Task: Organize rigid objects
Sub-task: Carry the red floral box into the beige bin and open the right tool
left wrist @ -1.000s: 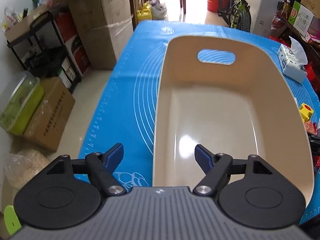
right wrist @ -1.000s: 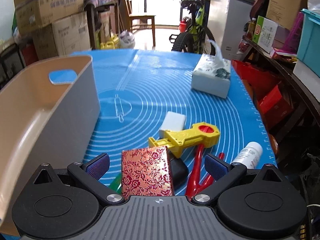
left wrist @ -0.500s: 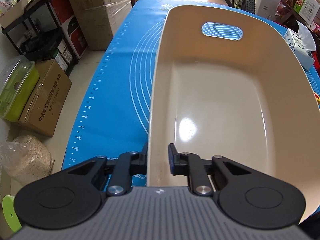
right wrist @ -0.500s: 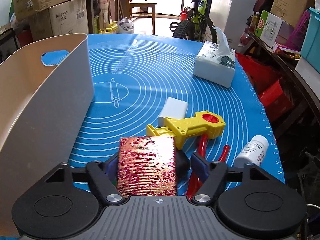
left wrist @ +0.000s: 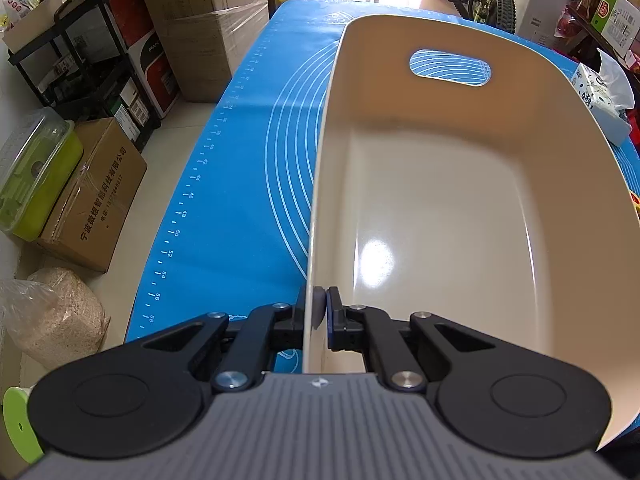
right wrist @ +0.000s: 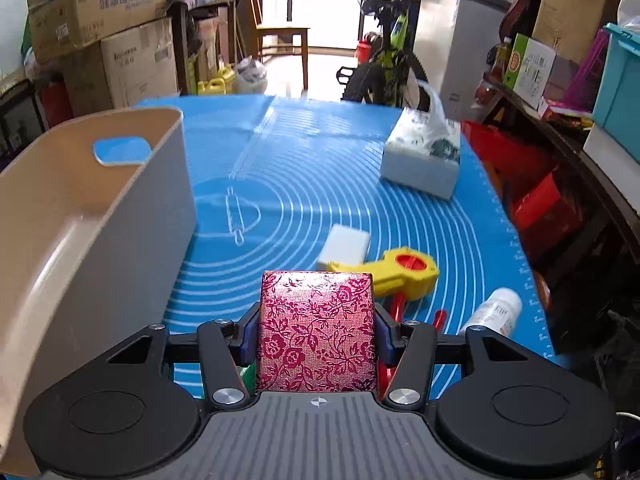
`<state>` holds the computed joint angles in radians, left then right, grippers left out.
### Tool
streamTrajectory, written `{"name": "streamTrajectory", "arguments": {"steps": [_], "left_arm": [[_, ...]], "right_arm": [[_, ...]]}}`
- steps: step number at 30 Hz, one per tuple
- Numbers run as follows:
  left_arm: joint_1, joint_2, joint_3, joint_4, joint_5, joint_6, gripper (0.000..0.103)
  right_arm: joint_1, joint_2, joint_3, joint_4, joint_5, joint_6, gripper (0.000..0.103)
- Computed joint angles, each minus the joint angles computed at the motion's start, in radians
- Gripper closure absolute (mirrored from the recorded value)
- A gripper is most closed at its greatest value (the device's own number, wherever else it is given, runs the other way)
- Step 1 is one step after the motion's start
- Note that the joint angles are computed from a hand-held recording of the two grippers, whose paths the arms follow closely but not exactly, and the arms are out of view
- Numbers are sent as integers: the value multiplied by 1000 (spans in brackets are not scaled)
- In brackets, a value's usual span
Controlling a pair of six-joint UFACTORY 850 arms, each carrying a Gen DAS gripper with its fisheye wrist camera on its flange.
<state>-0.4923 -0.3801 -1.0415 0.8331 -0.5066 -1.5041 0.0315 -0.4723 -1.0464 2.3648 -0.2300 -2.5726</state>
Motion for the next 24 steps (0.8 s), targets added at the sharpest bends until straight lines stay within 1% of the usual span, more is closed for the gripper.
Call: {"name": "streamTrajectory", "arguments": {"steps": [4,8,10,13,15,19,24], "left_arm": [[-2,-1,0,4,-3,3,94],[-1,-1,0,6,-3,4,94],[-3,-1,0,11,-7,1,94],[-4,-1,1,17,-9,-1,94],[-4,-1,3,21,-8,-4,94],[-5,-2,3,26,-9,-7,94],[-9,-2,4,40,-12,-19,95]], "right_arm": [[-3,40,28,47,-62,-21,44],[3,83,65,148,-171,-125,44],[7,102,77,138,-227,-107,44],[19,122,82,127,-289,-94,44],[31,126,70,79,-305,-48,44],[67,118,42,-8,-302,21,44],[120,100,23,-124,-269,88,44]]}}
